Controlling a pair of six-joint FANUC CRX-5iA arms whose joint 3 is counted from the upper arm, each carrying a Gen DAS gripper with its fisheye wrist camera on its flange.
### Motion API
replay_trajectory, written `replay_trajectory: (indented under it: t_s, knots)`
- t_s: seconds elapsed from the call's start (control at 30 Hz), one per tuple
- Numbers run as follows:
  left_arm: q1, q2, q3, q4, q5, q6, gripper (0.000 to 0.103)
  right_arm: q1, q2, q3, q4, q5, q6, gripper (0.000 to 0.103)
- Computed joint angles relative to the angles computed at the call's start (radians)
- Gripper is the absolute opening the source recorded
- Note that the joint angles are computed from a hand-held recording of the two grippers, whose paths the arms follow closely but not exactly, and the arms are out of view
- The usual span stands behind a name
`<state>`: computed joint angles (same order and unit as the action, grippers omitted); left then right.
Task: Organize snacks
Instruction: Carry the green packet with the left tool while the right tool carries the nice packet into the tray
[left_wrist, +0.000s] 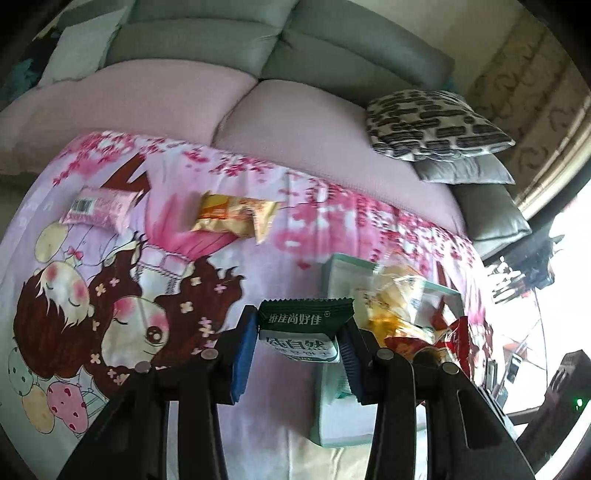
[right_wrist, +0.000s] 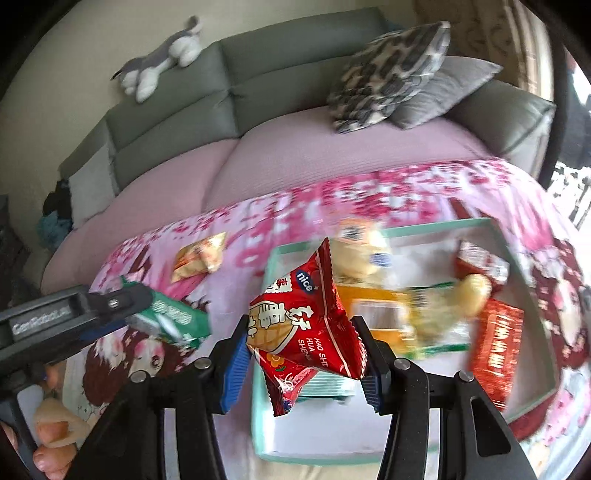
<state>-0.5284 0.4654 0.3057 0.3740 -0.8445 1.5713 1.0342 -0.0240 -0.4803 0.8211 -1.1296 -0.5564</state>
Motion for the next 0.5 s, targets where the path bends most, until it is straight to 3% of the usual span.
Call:
replay_trajectory:
  t_s: [0.3, 0.5]
  knots:
    - [-0.061, 0.021, 0.034, 0.048, -0.051, -0.121, 0.044, 0.062, -0.103, -0.082, -0.103, -0.150, -0.117, 0.055]
    - [-0.116, 0.074, 0.108, 0.023, -0.133, -0.159, 0.044, 0.100, -0.175, -0.145, -0.163, -0.198, -0.196, 0.055]
